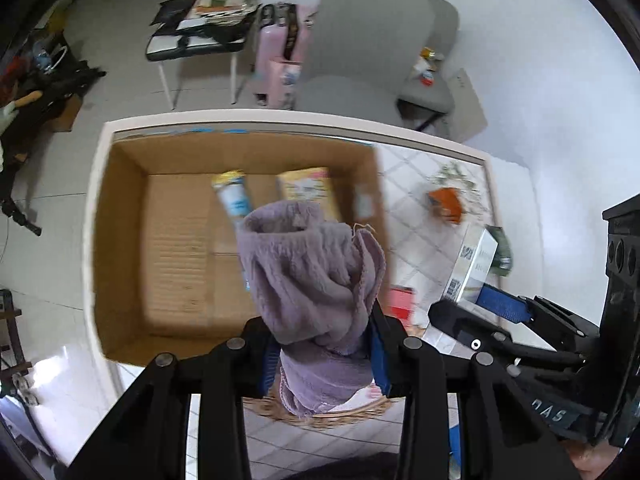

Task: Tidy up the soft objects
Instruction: 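Carry the lilac sock with the left tool into the box while the right tool drops the card box there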

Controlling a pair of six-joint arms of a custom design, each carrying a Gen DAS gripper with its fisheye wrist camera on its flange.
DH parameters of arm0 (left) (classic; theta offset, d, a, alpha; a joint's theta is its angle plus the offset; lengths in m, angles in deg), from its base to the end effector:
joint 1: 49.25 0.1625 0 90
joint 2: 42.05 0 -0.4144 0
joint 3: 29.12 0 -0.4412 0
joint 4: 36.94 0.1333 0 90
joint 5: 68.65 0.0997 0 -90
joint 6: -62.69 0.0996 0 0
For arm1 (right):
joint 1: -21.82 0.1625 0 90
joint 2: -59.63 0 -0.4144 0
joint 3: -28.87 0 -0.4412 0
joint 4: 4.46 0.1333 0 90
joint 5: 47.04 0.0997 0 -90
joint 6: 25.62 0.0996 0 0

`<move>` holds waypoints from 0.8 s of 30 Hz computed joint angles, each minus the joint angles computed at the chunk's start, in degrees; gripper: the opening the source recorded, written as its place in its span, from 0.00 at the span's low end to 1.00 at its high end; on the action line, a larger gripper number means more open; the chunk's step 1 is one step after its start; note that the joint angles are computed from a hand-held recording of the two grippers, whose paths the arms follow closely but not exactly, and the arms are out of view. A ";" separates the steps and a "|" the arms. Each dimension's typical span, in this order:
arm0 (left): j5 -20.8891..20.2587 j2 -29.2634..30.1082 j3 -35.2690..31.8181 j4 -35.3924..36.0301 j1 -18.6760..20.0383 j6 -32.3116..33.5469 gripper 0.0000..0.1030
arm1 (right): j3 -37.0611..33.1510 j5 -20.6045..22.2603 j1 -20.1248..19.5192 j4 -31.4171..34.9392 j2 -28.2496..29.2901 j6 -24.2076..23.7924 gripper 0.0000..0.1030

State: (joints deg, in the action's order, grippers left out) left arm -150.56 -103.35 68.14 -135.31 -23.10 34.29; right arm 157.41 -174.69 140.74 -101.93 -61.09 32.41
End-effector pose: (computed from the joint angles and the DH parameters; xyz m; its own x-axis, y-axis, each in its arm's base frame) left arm -0.4726 -0.3961 0.1333 -0.7107 0.6212 -0.3300 0.5201 0.7800 0.3481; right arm 0.2204 -0.2491 0.3793 -0.7762 0.5381 0.3286 0.3303 0.7910 -0.5149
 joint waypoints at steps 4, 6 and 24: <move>3.86 1.52 -0.62 2.09 3.95 1.86 0.33 | 0.13 1.05 -3.83 -3.49 7.80 -2.51 0.60; 4.91 2.79 -1.02 3.15 6.23 2.36 0.33 | 0.36 1.44 -6.10 -4.54 10.78 -3.64 0.60; 7.73 17.86 -9.99 7.85 15.43 6.25 0.36 | 0.52 3.69 -19.50 -5.74 23.23 -7.79 0.61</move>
State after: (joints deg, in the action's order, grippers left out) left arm -142.83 -85.50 58.15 -127.46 -7.66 40.54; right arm 157.93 -171.00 121.24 -107.68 -37.86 24.63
